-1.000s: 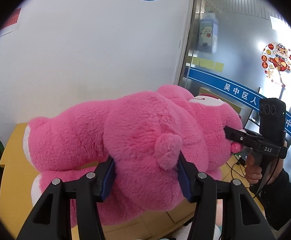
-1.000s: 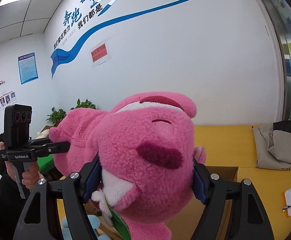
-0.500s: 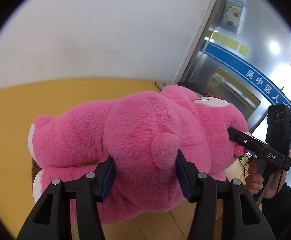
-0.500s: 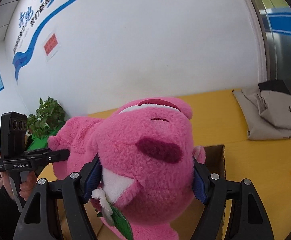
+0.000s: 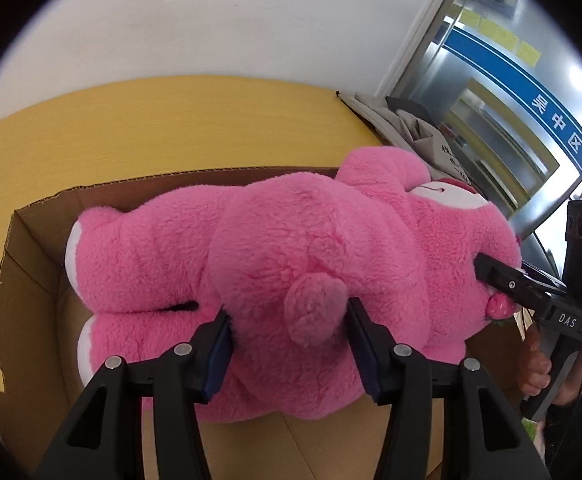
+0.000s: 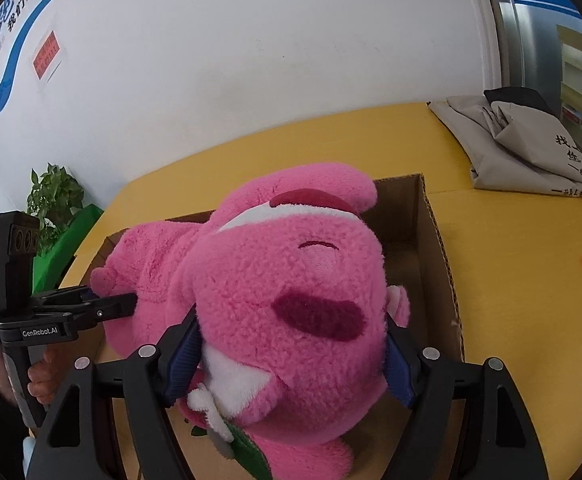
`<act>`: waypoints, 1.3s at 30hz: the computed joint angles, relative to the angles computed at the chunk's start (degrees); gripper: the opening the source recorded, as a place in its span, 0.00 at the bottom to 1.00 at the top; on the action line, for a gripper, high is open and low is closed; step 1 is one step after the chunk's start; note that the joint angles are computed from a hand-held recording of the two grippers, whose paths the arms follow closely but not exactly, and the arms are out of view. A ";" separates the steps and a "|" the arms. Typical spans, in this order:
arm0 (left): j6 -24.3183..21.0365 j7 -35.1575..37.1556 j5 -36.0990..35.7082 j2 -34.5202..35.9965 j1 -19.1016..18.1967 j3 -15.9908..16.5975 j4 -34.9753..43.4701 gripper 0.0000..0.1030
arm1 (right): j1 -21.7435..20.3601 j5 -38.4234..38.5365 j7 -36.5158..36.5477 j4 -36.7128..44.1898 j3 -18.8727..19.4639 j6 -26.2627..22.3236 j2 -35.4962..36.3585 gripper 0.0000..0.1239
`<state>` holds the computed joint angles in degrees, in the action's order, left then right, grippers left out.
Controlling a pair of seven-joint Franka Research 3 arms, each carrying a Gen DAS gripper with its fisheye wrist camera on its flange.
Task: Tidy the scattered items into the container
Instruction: 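Lift the pink bear with both grippers and carry it over the box, then lower the pink bear into the box and open both grippers, then move both grippers back toward the light-blue elephant plush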
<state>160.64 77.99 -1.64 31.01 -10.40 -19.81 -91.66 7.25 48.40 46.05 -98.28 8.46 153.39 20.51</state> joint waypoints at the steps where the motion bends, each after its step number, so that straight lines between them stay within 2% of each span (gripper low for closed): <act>1: -0.19 0.77 -0.86 0.15 0.89 -0.89 0.03 0.50 | 0.09 -0.10 0.74 -0.69 -0.20 0.07 -0.41 0.66; 3: -0.87 0.67 -1.35 0.77 0.91 -0.86 0.98 0.51 | 0.27 -0.47 2.10 -1.77 -0.59 0.20 -1.12 0.66; 6: -3.39 -2.74 2.47 2.10 -2.75 3.11 4.52 0.61 | 1.04 -2.43 3.78 -2.11 -1.30 1.07 -1.09 0.68; 7: -3.85 -2.95 3.22 2.45 -3.02 3.43 5.23 0.62 | 1.43 -3.72 5.28 -1.45 -1.75 1.32 -0.43 0.71; 9: -3.85 -1.55 2.92 2.87 -2.02 2.28 5.65 0.65 | 2.55 -7.83 9.38 0.67 -3.26 2.82 1.87 0.74; 11: -3.37 -1.19 1.88 2.00 -1.02 1.44 4.61 0.66 | 1.90 -10.06 10.21 2.09 -3.14 3.16 3.07 0.74; 13: -2.47 -1.90 2.53 -0.67 -1.15 2.24 1.93 0.65 | -1.38 -6.17 5.57 1.19 -0.14 2.17 1.38 0.75; 15: 0.00 -3.32 4.96 -5.62 -1.83 4.17 -3.55 0.65 | -2.94 -2.66 0.60 -1.04 1.11 2.49 -1.75 0.79; 17: 1.66 -6.29 8.27 -10.68 -3.04 6.51 -9.06 0.65 | -3.26 -0.17 -3.76 -4.01 1.02 2.54 -5.69 0.83; 19: 0.98 -12.12 14.39 -15.69 -5.45 9.93 -14.20 0.65 | -3.57 3.78 -9.00 -7.01 0.73 0.42 -9.82 0.83; 21: 0.36 -17.14 20.37 -20.14 -6.35 11.41 -19.59 0.65 | -3.50 7.83 -13.46 -10.78 -0.15 -2.04 -14.35 0.83; 23: -1.10 -20.95 23.15 -23.26 -5.83 11.01 -24.04 0.65 | -2.71 11.84 -15.81 -15.45 -1.44 -3.27 -19.27 0.83; 25: -3.41 -23.59 22.21 -25.69 -4.62 10.00 -28.01 0.65 | -1.64 15.45 -17.39 -19.66 -3.09 -5.31 -23.80 0.83; 27: -4.59 -23.13 17.46 -27.60 -3.32 8.68 -31.79 0.65 | -0.26 16.94 -18.50 -24.27 -4.67 -6.96 -28.80 0.83; 30: -4.62 -17.78 8.77 -29.21 -2.47 7.16 -36.08 0.65 | 2.37 17.84 -22.39 -31.23 -6.37 -6.01 -36.21 0.83; 32: -4.16 -17.57 6.29 -29.87 -2.49 6.91 -38.23 0.64 | 4.03 17.80 -24.32 -34.93 -7.61 -5.87 -40.29 0.83; 33: -3.05 -18.65 7.02 -30.55 -2.57 6.92 -39.38 0.65 | 4.80 17.80 -25.06 -36.52 -8.36 -5.94 -41.93 0.83; 37: -3.53 -20.01 7.80 -31.48 -3.13 6.67 -40.66 0.62 | 6.75 14.81 -23.18 -42.09 -10.02 -5.26 -47.38 0.83; 39: -2.98 -22.42 9.40 -32.05 -3.31 6.61 -41.51 0.62 | 7.69 12.94 -22.61 -43.65 -11.66 -6.80 -49.06 0.83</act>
<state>157.66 55.57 7.76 -1.05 -13.71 -13.20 -133.17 14.94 61.33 23.44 -141.93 -3.20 146.59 -28.55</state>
